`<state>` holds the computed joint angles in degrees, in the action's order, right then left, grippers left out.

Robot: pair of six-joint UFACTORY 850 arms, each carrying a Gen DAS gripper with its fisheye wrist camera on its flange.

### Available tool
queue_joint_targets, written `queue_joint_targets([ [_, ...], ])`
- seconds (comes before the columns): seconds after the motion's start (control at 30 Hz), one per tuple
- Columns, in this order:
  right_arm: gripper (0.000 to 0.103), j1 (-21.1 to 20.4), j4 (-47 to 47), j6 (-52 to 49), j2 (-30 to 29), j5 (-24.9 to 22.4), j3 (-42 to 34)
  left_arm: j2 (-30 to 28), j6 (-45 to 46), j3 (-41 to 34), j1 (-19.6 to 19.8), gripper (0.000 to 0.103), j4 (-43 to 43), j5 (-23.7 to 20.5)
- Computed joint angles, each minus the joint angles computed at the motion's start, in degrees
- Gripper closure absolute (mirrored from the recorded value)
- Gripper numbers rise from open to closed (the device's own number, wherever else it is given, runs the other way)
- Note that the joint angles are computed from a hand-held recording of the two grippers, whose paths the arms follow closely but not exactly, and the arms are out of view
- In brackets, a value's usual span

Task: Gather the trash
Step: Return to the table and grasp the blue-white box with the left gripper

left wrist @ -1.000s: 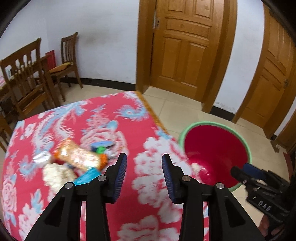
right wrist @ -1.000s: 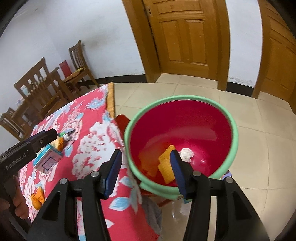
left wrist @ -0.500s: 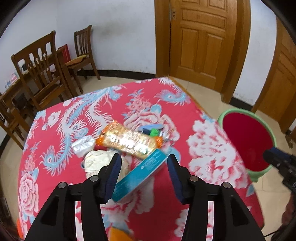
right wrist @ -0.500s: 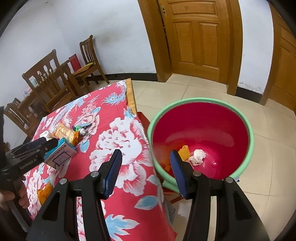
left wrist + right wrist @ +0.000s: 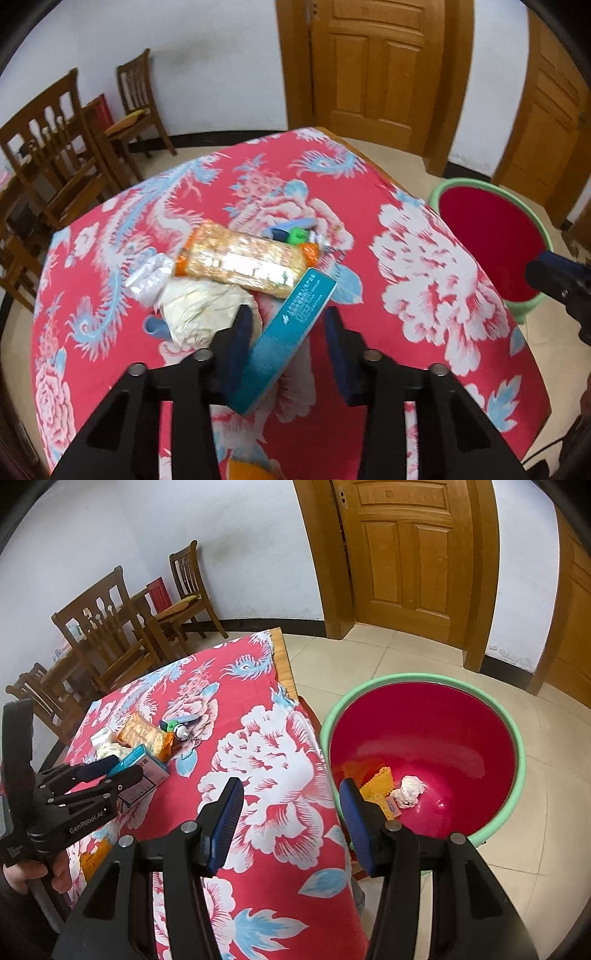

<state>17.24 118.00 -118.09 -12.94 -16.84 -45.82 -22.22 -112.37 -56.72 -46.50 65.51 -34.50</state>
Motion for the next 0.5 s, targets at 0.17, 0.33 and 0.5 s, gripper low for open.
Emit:
queue_joint_targets([
  [0.17, 0.048, 0.6, -0.7, 0.7, -0.2, 0.2, -0.3, 0.0, 1.5, -0.1, -0.1, 0.078, -0.6, 2.1],
  [0.33, 0.048, 1.2, -0.7, 0.7, 0.0, 0.3, -0.3, 3.3, -7.2, 2.8, -0.4, 0.08, 4.7, 5.3],
  [0.5, 0.048, 2.0, -0.4, 0.2, 0.2, 0.1, -0.2, 7.7, -16.2, 5.8, -2.6, 0.08, 10.2, 1.6],
])
